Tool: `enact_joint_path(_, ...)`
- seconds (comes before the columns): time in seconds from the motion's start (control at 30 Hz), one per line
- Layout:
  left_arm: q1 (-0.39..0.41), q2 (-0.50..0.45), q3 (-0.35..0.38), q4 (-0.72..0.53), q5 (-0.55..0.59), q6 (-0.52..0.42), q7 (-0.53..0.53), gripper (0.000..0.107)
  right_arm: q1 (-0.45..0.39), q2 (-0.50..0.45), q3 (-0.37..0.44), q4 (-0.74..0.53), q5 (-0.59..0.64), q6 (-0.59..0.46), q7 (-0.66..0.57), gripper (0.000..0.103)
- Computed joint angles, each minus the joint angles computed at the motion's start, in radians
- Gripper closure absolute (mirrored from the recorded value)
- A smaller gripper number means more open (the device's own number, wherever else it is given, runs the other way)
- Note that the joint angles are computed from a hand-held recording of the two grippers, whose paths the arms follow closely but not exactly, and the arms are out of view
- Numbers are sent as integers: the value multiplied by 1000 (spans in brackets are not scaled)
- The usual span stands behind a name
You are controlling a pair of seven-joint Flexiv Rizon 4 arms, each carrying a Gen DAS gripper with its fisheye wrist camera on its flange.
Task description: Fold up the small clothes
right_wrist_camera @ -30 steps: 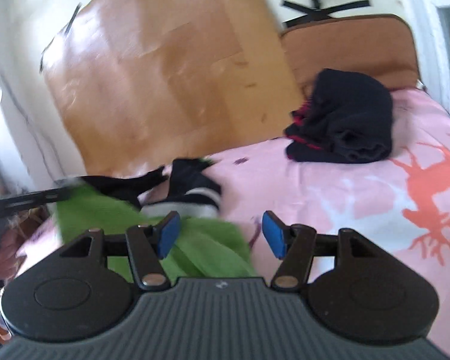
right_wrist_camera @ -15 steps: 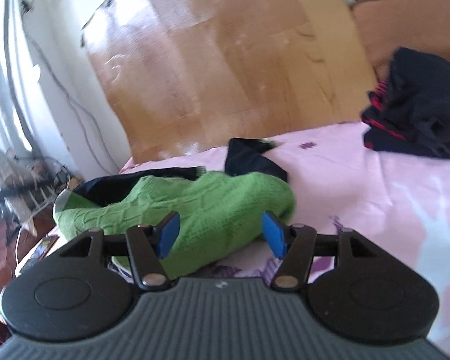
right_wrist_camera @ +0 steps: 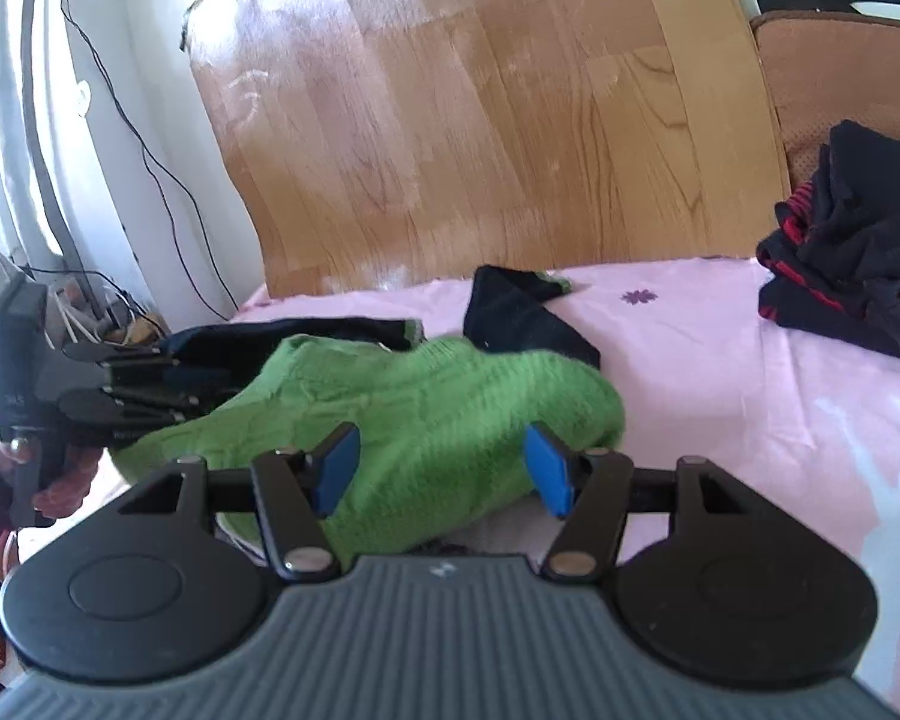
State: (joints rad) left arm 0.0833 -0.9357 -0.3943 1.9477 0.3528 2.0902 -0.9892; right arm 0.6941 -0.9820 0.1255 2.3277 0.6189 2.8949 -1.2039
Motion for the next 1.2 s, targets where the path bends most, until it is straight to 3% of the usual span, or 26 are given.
enact_joint_path(0.13,92,4,-94,-4,58,-121,47,58,-28,5,1,0,-12,-13,26,40)
enact_joint_path(0.23,211,-16,-224,0,56,-273,122,57,-30,16,-18,2,-24,-30,11,38)
enact_joint_path(0.27,252,-22,-269,8,38,-328,142,57,-31,20,-28,3,-30,-38,-2,33)
enact_joint_path(0.33,338,-48,-356,29,5,-410,186,68,-46,31,-44,7,-49,-57,-19,28)
enact_joint_path(0.37,358,-57,-371,44,-2,-401,201,75,-63,36,-48,12,-72,-64,-20,27)
enact_joint_path(0.4,357,-57,-363,58,-5,-368,209,89,-82,41,-50,17,-100,-72,-19,27)
enact_joint_path(0.43,355,-56,-354,76,-4,-327,217,93,-101,46,-54,20,-128,-80,-19,27)
enact_joint_path(0.53,361,-55,-346,142,-2,-188,230,94,-167,54,-59,21,-229,-104,-9,27)
enact_joint_path(0.67,452,-81,-416,217,65,-72,188,95,-249,75,-47,53,-413,-138,-5,26)
enact_joint_path(0.73,484,-86,-435,241,102,-26,155,95,-223,77,-53,76,-417,-133,-53,26)
enact_joint_path(0.8,491,-86,-436,252,134,21,119,95,-175,67,-56,94,-374,-100,-113,36)
enact_joint_path(0.87,476,-75,-426,251,149,63,85,95,-89,60,-68,91,-251,-103,-175,78)
enact_joint_path(1.07,348,-6,-339,242,139,255,1,95,127,77,-103,34,102,-111,-320,86)
enact_joint_path(1.2,301,63,-327,250,111,403,-76,95,208,174,-144,-26,311,-24,-481,87)
